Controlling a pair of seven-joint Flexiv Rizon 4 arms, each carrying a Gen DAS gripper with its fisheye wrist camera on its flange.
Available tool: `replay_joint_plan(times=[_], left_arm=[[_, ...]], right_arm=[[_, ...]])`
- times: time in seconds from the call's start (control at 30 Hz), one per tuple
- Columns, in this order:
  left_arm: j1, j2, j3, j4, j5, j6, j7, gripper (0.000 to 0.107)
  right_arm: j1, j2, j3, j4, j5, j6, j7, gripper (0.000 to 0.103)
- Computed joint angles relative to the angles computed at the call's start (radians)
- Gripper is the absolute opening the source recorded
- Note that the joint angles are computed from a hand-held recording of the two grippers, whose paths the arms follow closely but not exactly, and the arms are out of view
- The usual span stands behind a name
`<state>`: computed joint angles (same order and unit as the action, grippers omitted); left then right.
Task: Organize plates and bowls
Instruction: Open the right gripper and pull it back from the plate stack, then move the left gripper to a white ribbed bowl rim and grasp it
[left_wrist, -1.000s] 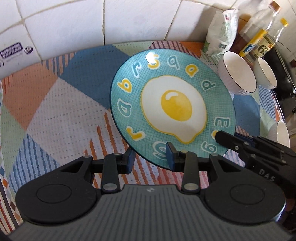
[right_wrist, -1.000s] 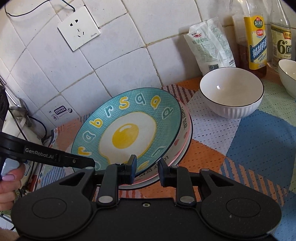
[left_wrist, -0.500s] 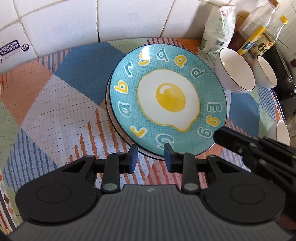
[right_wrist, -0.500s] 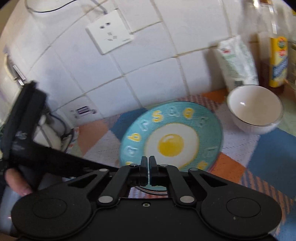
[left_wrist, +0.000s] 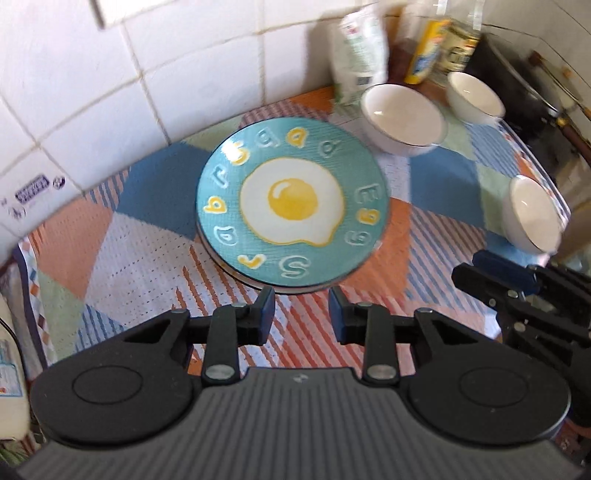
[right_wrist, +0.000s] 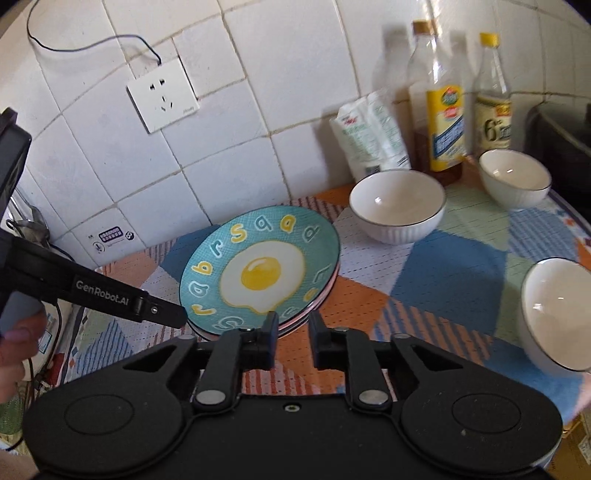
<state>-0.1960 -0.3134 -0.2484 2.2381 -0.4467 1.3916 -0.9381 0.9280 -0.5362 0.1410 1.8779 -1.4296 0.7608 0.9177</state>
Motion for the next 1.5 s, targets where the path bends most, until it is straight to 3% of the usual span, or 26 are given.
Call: replay_joint_plan(times=[0.1, 0.37, 0.63, 0.8, 1.0, 1.1, 1.17, 1.3, 1.5], left_arm=[[0.008, 0.045, -0.023, 0.025, -0.029, -0.028, 0.042, 0.044], [-0.060, 0.127, 0.013, 0.089, -0.031, -0.036, 0.093, 0.056], [-0.134, 0.162, 0.028, 0.133, -0.012, 0.001, 0.128, 0.065], [-0.192, 0.135, 0.067, 0.085, 0.127, -0.004, -0.009, 0.066], [-0.269, 0.063, 0.119, -0.034, 0.333, -0.059, -0.250, 0.070], [-0.313, 0.031, 0.146, -0.097, 0.431, -0.104, -0.373, 0.071], [-0.346, 0.004, 0.165, -0.141, 0.495, -0.123, -0.455, 0.072], [-0.396, -0.053, 0.186, -0.230, 0.581, -0.174, -0.605, 0.079], [-0.462, -0.132, 0.207, -0.352, 0.675, -0.256, -0.773, 0.079]], right_arm=[[0.045, 0.024, 0.025, 0.005, 0.068, -0.109, -0.031, 0.032], [0.142, 0.068, 0.085, -0.003, 0.211, -0.336, -0.081, 0.034], [0.207, 0.094, 0.131, 0.013, 0.311, -0.501, -0.040, 0.045], [0.199, 0.140, 0.156, 0.084, 0.311, -0.523, -0.016, 0.050], [0.144, 0.211, 0.184, 0.220, 0.247, -0.487, 0.011, 0.066], [0.121, 0.225, 0.194, 0.277, 0.222, -0.495, 0.014, 0.079], [0.089, 0.241, 0.199, 0.323, 0.212, -0.456, 0.032, 0.088], [0.013, 0.274, 0.197, 0.423, 0.152, -0.342, 0.065, 0.091], [-0.100, 0.288, 0.167, 0.533, 0.012, -0.162, 0.083, 0.093]])
